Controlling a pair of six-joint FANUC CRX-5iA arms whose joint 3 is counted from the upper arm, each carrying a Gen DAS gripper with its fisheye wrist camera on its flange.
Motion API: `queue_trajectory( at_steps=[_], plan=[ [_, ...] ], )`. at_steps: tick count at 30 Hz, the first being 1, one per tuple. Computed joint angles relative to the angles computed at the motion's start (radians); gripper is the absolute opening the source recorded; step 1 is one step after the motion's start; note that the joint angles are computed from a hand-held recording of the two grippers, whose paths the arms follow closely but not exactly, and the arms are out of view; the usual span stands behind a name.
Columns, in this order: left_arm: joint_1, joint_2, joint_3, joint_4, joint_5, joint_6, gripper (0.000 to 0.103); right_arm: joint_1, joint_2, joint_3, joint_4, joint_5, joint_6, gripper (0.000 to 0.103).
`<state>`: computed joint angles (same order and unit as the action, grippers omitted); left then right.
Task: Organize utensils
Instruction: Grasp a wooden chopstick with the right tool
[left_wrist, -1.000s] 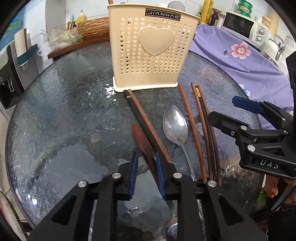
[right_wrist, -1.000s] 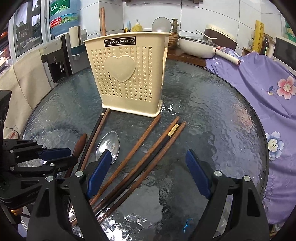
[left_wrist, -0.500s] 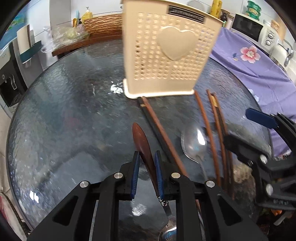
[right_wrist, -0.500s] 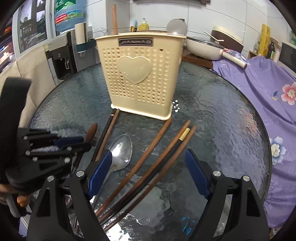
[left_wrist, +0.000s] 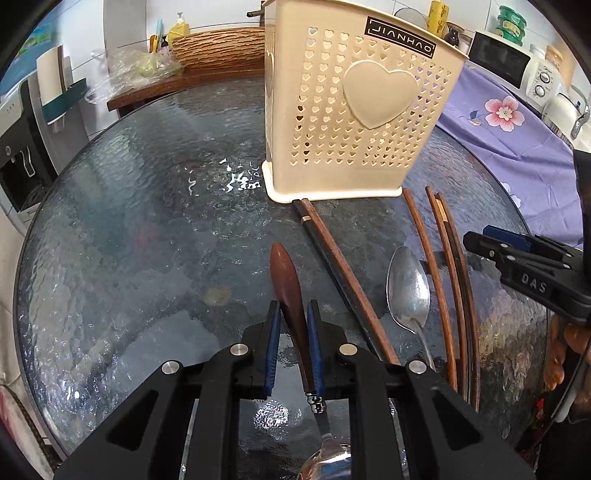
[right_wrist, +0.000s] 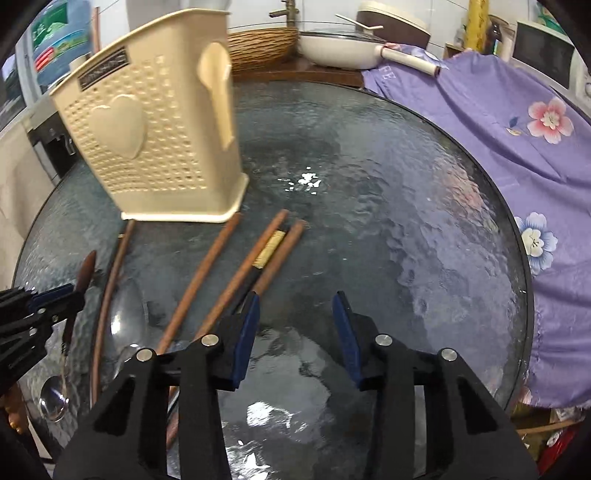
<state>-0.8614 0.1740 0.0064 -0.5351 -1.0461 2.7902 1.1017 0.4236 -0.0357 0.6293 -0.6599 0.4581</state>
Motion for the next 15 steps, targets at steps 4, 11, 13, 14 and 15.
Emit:
queue_trajectory(
  at_steps=[4, 11, 13, 14, 15],
  plan=[
    [0.001, 0.004, 0.004, -0.001, -0.001, -0.005, 0.014, -0.007, 0.021, 0.04, -0.065, 0.002, 0.048, 0.042],
    [0.003, 0.006, 0.006, 0.003, 0.001, -0.008, 0.014, -0.017, 0.039, 0.086, -0.118, 0.013, 0.082, 0.042],
    [0.003, 0.005, 0.005, 0.003, 0.001, -0.008, 0.014, -0.015, 0.053, 0.115, -0.143, -0.008, 0.122, 0.041],
    [0.003, 0.005, 0.005, 0.003, 0.001, -0.008, 0.014, -0.011, 0.056, 0.113, -0.122, -0.017, 0.11, 0.041],
    [0.003, 0.006, 0.007, 0.003, 0.0, -0.01, 0.014, -0.007, 0.062, 0.121, -0.109, -0.033, 0.103, 0.039]
  ],
)
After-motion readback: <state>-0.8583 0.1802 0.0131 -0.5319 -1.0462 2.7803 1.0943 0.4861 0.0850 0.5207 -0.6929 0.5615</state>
